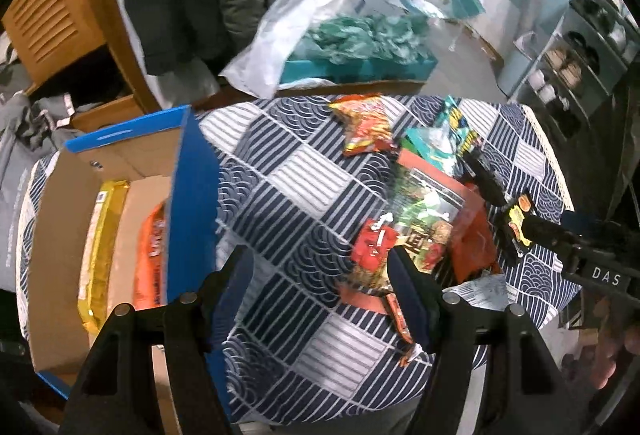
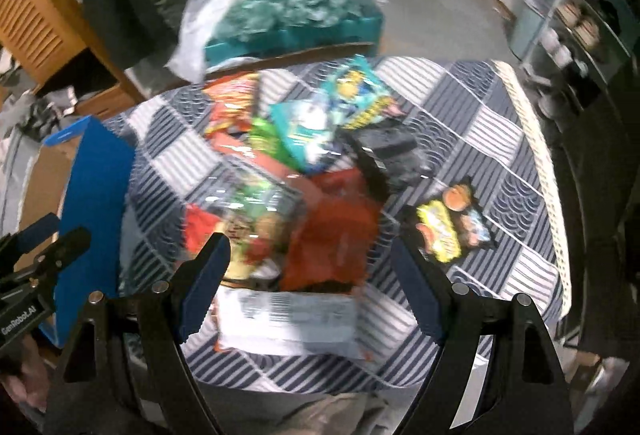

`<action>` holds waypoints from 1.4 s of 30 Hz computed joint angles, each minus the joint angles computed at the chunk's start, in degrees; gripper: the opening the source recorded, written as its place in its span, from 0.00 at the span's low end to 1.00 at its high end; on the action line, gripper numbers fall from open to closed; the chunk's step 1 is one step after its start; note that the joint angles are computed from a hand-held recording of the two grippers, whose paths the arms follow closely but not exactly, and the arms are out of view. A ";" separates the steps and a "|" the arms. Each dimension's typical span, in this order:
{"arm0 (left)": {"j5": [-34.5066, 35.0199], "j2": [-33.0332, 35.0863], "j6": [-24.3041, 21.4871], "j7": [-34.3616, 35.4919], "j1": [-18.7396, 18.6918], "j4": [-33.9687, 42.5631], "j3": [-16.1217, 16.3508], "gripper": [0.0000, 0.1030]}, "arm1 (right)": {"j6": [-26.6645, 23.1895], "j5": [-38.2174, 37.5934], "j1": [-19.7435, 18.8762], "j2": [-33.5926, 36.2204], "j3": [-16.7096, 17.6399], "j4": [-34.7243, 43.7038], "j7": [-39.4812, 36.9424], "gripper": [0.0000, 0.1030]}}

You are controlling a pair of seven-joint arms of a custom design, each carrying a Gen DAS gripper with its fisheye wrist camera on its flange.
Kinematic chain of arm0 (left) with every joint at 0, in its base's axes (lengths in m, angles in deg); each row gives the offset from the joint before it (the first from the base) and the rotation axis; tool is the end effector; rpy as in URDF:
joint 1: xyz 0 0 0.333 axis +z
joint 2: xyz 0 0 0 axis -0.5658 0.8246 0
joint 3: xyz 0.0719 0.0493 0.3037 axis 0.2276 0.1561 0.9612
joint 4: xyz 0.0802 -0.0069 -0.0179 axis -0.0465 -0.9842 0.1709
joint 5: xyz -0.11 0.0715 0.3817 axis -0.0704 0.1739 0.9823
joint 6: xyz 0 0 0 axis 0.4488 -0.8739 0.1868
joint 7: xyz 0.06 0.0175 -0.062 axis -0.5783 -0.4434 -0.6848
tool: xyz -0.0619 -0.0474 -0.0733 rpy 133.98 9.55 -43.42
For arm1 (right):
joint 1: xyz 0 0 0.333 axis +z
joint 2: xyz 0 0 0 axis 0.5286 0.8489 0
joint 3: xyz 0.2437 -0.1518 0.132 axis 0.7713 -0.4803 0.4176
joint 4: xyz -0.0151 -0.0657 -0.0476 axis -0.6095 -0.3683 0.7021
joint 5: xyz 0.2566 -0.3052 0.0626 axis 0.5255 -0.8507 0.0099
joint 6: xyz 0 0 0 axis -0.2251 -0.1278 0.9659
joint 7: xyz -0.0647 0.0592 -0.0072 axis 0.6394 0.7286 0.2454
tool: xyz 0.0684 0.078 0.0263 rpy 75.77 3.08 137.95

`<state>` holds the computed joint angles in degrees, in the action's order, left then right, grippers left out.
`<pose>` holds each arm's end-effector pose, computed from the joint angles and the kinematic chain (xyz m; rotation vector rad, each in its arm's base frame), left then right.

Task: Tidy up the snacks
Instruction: 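Move both open grippers back over the snack pile, then grasp the clear noodle bag with the left gripper while the right grasps the black noodle packet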

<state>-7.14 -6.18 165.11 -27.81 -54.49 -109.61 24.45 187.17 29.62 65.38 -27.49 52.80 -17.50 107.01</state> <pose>0.5607 -0.3403 0.5583 -2.1980 1.7060 -0.4475 0.6387 0.4434 0.5477 -2.2026 1.6478 -0.1612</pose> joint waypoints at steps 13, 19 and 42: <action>-1.11 12.34 -3.20 3.65 -2.41 11.35 0.90 0.74 | 3.76 -0.25 -4.01 -5.93 -0.78 -13.43 3.17 0.80; -3.62 17.31 -6.23 7.58 -3.25 16.73 1.06 0.74 | 3.57 -0.61 -5.12 -5.76 -0.99 -14.87 4.72 0.80; -1.70 26.78 -10.99 12.20 -7.15 27.60 3.49 0.88 | -3.22 3.29 -8.33 6.66 -2.44 -2.08 19.24 0.82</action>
<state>-8.85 20.60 154.11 -15.61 -61.64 -82.01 27.94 183.95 32.91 57.04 -20.83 50.36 -19.57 126.24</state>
